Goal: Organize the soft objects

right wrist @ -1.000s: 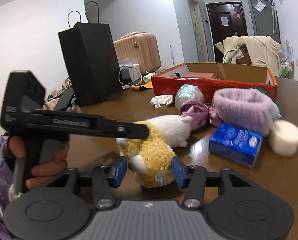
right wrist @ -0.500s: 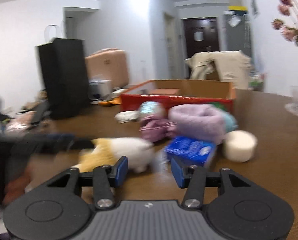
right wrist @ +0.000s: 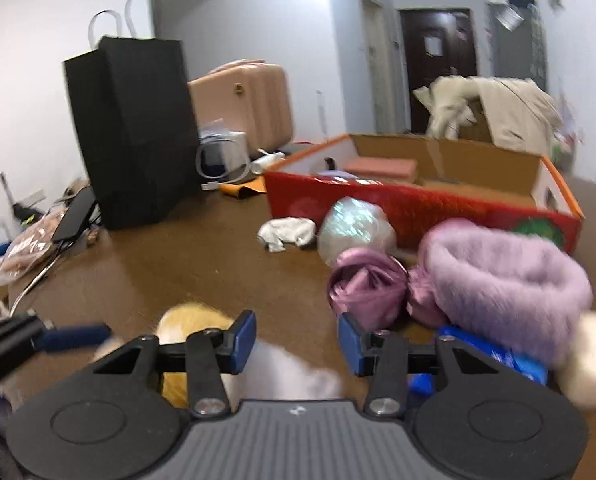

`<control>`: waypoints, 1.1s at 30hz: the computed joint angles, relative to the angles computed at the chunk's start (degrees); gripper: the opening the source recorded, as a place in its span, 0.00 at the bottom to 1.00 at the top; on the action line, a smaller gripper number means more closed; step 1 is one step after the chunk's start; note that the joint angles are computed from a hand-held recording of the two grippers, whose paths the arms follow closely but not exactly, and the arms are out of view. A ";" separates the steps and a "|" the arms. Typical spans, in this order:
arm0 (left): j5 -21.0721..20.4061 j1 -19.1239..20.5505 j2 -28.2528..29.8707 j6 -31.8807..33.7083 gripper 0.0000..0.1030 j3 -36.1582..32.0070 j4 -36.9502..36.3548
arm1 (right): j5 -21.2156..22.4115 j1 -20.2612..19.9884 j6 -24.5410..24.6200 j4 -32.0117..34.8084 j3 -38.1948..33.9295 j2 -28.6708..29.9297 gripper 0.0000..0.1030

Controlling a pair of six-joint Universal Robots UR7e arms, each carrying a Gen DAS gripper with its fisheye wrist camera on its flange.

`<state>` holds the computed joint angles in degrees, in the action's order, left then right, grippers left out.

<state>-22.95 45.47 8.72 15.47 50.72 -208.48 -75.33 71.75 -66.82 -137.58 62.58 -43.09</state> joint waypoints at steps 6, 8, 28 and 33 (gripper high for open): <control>-3.46 1.23 -5.16 -7.86 0.77 8.26 -4.10 | 4.58 -3.32 0.91 -4.73 11.75 -7.96 0.45; -6.41 1.59 -6.57 -9.32 0.77 10.12 -5.24 | 8.38 -4.07 -0.13 -3.88 14.37 -10.18 0.47; -26.95 5.27 -6.09 -25.54 0.38 5.40 9.82 | 6.32 -4.35 4.08 -7.81 13.07 -7.73 0.55; -24.26 4.18 -8.10 -18.89 0.47 9.02 3.39 | 6.85 -4.63 4.40 -10.73 14.44 -8.56 0.58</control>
